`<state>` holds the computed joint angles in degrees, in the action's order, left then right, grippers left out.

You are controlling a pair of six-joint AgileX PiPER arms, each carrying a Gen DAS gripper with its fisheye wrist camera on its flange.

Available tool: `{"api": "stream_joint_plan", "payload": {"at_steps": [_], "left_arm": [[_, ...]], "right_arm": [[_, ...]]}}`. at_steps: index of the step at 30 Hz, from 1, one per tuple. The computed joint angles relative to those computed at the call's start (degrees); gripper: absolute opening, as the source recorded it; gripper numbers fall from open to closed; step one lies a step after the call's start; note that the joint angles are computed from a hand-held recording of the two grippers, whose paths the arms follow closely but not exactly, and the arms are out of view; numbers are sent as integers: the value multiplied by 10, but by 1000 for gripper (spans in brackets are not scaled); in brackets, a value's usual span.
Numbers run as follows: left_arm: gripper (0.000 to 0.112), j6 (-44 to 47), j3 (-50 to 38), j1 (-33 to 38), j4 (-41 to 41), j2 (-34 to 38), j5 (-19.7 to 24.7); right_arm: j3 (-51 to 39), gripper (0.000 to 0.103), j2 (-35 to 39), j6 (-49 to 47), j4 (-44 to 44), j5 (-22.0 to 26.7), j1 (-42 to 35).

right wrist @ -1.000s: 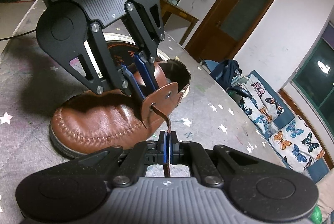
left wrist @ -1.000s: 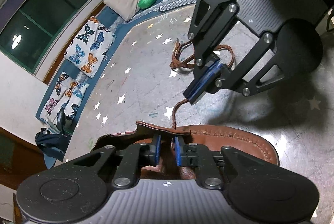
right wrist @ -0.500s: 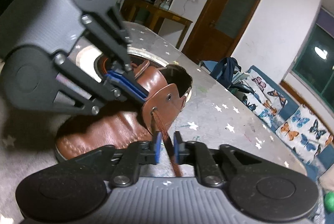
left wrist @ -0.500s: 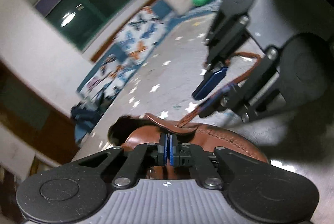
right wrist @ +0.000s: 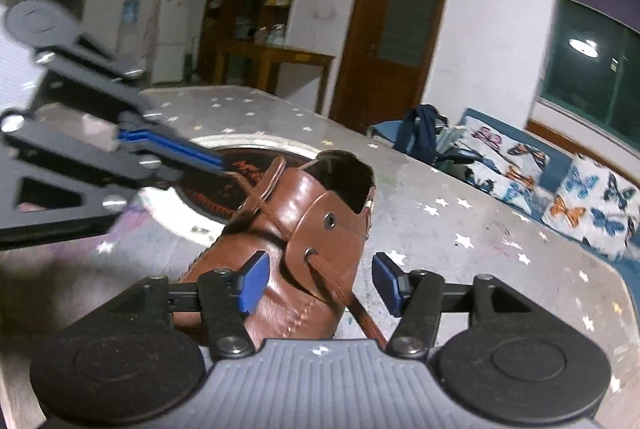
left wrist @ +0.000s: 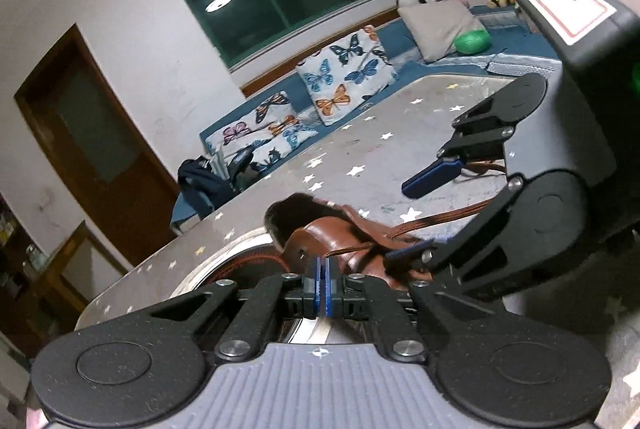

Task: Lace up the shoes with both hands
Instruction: 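Pull the lace through the eyelet with the right gripper, then pull the brown lace end away from the shoe with the left gripper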

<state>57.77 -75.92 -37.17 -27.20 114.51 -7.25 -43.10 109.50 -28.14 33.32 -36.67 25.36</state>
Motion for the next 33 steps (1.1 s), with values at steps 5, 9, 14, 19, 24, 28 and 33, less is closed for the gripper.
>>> {"api": "stream_joint_plan", "payload": {"at_steps": [5, 9, 14, 19, 24, 28, 33], "left_arm": [[2, -120, 26, 21, 78, -19, -13], [2, -144, 40, 36, 77, -29, -33], [3, -125, 50, 52, 52, -30, -63], [2, -98, 60, 65, 14, -35, -89], [2, -103, 74, 83, 4, -44, -119], [2, -76, 87, 91, -29, -50, -143], [2, -71, 97, 107, -46, -55, -156]], "right_arm": [[-4, 70, 18, -22, 95, -56, 32], [-8, 72, 33, -61, 168, -105, 64], [-27, 72, 50, -106, 231, -144, 90], [-38, 75, 56, -110, 260, -144, 89], [-47, 75, 54, -125, 276, -140, 88], [-50, 75, 57, -131, 287, -147, 93], [-55, 76, 60, -131, 295, -150, 96]]}}
